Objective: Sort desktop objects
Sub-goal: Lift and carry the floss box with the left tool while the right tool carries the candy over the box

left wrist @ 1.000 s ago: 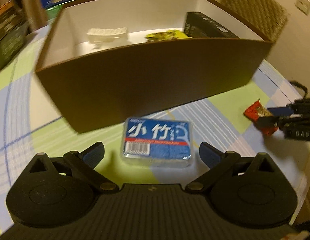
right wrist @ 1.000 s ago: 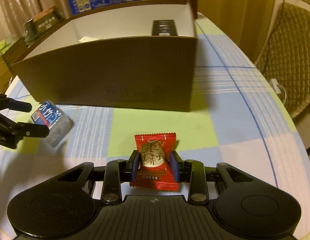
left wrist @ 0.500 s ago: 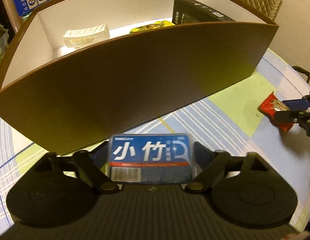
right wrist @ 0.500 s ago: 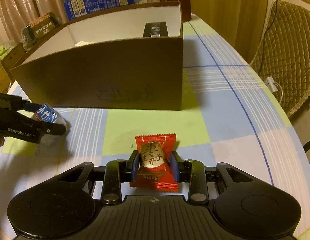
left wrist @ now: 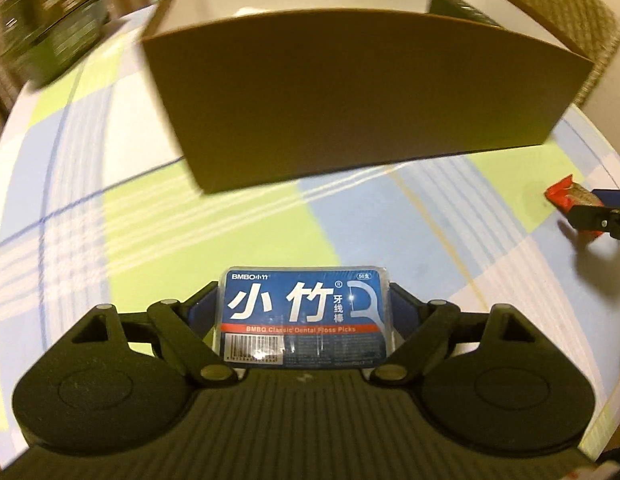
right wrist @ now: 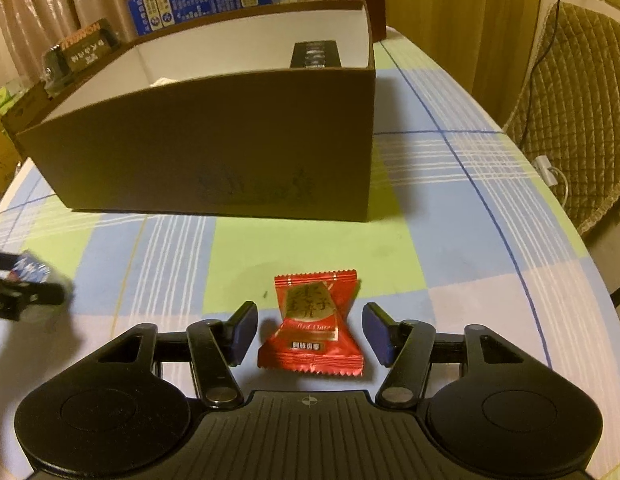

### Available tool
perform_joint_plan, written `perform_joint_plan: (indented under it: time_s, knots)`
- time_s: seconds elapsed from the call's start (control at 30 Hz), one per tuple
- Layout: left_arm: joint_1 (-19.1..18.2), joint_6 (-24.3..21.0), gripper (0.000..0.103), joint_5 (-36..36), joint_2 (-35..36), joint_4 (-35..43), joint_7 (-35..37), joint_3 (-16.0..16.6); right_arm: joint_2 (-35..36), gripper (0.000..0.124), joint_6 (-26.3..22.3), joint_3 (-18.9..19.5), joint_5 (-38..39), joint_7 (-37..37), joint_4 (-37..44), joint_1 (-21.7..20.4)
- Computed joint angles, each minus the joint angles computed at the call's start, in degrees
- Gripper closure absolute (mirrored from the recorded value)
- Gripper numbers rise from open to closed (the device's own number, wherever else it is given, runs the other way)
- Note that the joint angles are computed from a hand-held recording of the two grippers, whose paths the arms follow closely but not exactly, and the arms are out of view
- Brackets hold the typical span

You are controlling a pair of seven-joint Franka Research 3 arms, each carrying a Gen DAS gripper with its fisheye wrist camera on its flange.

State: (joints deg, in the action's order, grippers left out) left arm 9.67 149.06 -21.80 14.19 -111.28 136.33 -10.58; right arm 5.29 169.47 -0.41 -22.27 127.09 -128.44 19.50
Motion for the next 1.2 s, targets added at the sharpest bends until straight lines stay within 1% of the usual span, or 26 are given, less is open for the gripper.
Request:
perform_joint_plan:
  time_s: [0.07,0.1,0.13,0.2,0.43,0.7,0.93,1.2]
  knots:
    - [-0.12,0.26,0.02,0.78,-0.75,-0.92,-1.8,0.67,0.72,0.069,-1.11,-0.5,-1.5,1.73,0.95,0.45]
    - [-0.3,0.53,0.02,1.35,-0.96,-1.23,-2.75,0.94,0.95,0.074,-1.0,-0.93,-3.11,2.84,1.19,0.76]
    - [-0.21,0.73,0.02,1.45,-1.22,-1.61,-3.11,1.07,1.12,0.081,-1.08,-1.14,-4.23,3.13,1.41,0.93]
    - [-0.3,0.91,0.02,1.65,-2.13,-2.51,-4.13,1.24,1.46,0.086,-2.55,-1.48,-6.88,3.51,2.32,1.42]
    - [-0.26,1.44,0.02,1.74,-3.15,-3.7,-4.86,1.76,1.31,0.089,-4.11,-0.27,-5.0,0.98,2.68,0.86]
    - [-0.38,2.34,0.02,0.76,-3.8,-4.92,-3.71,1.55,-0.26,0.093,-4.24,1.82,2.11,-5.72,1.05,0.16]
    - [-0.67,1.42,0.02,-1.34,-5.49,-6.57,-1.63,1.73,-2.29,0.095,-3.01,3.35,8.52,-11.58,-1.02,-0.39]
    - [-1.73,0.79,0.02,-7.32,-8.94,-8.27,3.2,2.54,-4.74,0.095,-0.35,4.95,17.02,-18.65,-2.66,-0.89]
